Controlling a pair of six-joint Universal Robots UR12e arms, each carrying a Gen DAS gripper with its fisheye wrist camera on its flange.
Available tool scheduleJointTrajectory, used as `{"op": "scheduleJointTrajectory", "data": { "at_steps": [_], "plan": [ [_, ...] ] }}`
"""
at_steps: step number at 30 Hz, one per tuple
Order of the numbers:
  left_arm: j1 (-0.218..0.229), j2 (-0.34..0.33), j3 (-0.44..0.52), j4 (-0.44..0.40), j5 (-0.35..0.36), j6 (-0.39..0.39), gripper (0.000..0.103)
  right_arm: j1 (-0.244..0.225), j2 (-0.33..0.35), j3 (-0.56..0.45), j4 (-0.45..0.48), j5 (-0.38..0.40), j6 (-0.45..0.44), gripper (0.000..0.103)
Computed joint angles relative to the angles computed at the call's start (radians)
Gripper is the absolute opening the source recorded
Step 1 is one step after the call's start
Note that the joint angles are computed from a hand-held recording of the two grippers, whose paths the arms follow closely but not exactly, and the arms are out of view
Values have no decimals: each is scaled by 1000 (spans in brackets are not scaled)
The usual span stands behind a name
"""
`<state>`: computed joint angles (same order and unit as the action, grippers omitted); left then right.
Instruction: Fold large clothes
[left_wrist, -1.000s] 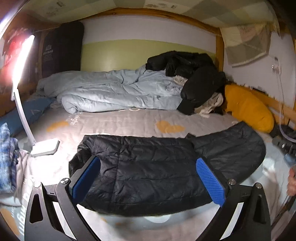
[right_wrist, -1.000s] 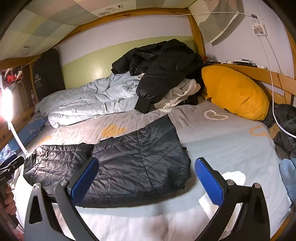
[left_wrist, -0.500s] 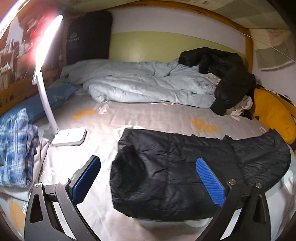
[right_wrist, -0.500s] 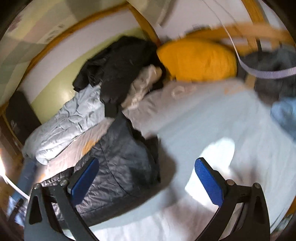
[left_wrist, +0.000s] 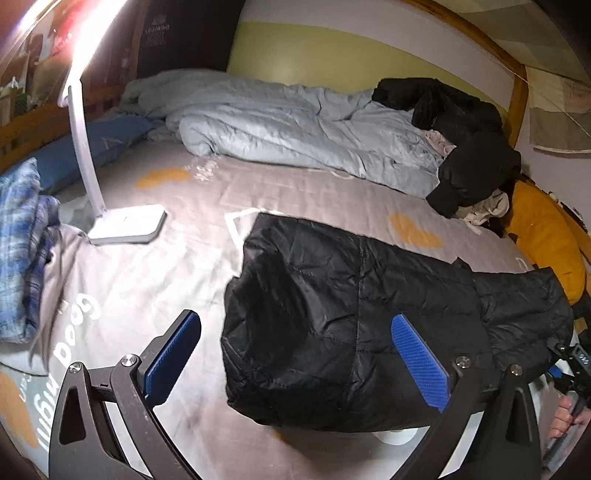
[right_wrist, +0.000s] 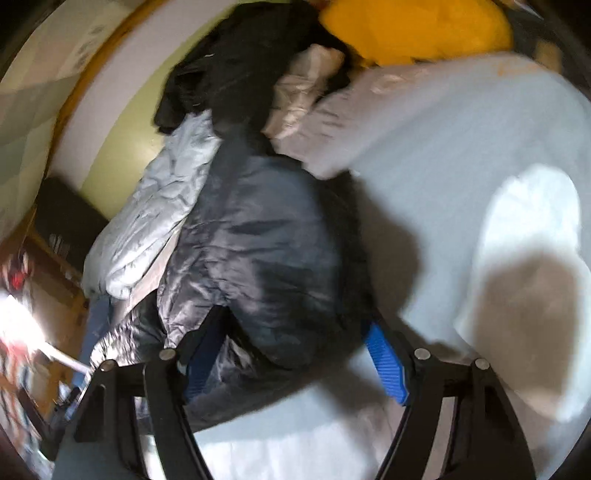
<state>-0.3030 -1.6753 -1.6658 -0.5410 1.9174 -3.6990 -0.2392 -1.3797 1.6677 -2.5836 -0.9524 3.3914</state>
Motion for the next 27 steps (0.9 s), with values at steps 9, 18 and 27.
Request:
{"op": "scheduleJointTrajectory", "data": {
  "at_steps": [9,18,27],
  "plan": [
    [9,-11,-7,6,-24,-12,103,15,44,-43,29,36,2,30],
    [27,24,-46,46,-167,1,97,23,-16,-89,-17,-222,-186,17],
    [52,-38,-15,7,-513,-48,50,25,-60,-47,-147,-325,-193,17]
  ]
}}
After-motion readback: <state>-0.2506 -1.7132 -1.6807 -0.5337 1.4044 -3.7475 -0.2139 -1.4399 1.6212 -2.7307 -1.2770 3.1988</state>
